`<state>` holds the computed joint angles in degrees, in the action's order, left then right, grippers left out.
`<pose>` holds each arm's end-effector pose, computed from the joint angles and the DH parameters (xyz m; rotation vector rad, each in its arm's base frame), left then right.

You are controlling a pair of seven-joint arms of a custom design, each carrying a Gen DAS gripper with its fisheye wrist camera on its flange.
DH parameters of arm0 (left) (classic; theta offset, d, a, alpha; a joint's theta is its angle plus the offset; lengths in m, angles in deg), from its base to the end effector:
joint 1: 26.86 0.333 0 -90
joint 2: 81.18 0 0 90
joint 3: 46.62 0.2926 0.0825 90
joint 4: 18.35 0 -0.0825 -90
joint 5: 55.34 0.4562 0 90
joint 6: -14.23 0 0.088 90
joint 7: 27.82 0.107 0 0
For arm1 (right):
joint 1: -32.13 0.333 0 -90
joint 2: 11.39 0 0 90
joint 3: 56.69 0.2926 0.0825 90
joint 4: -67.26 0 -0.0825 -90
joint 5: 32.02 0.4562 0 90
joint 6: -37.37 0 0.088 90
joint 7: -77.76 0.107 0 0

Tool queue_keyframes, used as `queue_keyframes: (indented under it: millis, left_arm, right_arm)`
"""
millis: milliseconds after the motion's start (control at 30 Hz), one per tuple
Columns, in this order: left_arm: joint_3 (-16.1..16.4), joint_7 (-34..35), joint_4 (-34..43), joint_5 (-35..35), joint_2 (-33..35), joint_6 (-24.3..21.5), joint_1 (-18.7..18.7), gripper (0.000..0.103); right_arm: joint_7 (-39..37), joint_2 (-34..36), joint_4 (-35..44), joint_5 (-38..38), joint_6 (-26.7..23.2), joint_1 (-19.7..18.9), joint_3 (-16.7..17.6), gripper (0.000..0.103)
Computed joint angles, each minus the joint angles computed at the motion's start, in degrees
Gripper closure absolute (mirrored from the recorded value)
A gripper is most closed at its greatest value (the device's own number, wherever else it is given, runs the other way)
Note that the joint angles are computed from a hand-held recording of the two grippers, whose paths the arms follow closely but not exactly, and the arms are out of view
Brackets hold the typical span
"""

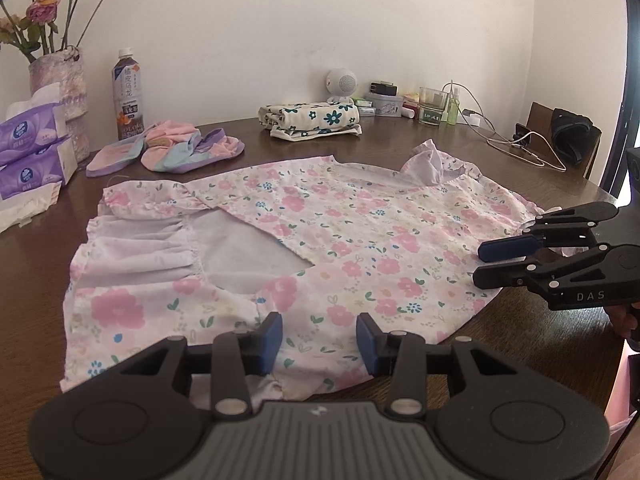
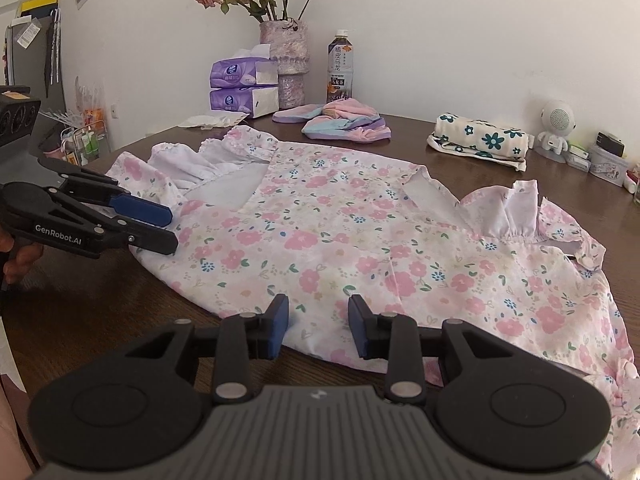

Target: Fold clothes

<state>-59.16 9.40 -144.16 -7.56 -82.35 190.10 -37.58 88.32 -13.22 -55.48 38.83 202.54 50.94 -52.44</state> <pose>0.5482 -0.3006 0.4152 -1.4558 1.9602 -0.9990 0.5961 0.1947 0.4161 -2.0066 0.9464 -0.4855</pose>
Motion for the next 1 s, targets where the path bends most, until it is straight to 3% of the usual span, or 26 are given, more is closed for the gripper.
queue_keyframes:
  millis: [100, 200, 400, 467, 700, 800, 1000]
  left_arm:
    - [-0.2, -4.5, 1.2, 6.1, 0.1, 0.6, 0.3, 0.064]
    - [-0.2, -1.0, 2.6, 4.7, 1.4, 2.7, -0.4, 0.064]
    - [-4.7, 28.5, 2.8, -23.8, 5.0, 4.2, -0.5, 0.064]
    - [-6.3, 34.4, 2.8, -30.6, 5.6, 4.4, 0.1, 0.064]
    - [-3.7, 36.6, 3.0, -34.6, 6.0, 3.9, -2.6, 0.064]
    - [-1.0, 31.8, 2.9, -30.0, 5.7, 3.9, -4.7, 0.064]
    - [0.2, 27.3, 2.8, -25.9, 5.5, 3.8, -5.4, 0.064]
  right_arm:
    - [-0.2, -0.1, -0.1, 0.2, 0.2, 0.0, 0.0, 0.071]
    - [-0.1, -0.2, -0.3, 0.2, 0.3, 0.0, 0.0, 0.071]
    - [0.2, -0.4, -0.6, 0.1, 1.2, 0.3, 0.1, 0.071]
    - [0.3, -0.4, -0.6, 0.1, 1.0, 0.3, 0.0, 0.071]
    - [0.1, -0.3, -0.4, 0.0, 0.6, 0.2, -0.1, 0.071]
    - [-0.1, -0.4, -0.5, 0.2, 0.6, 0.1, -0.2, 0.070]
    - [-1.2, -1.4, -1.7, 1.6, 1.6, -0.3, -0.8, 0.070]
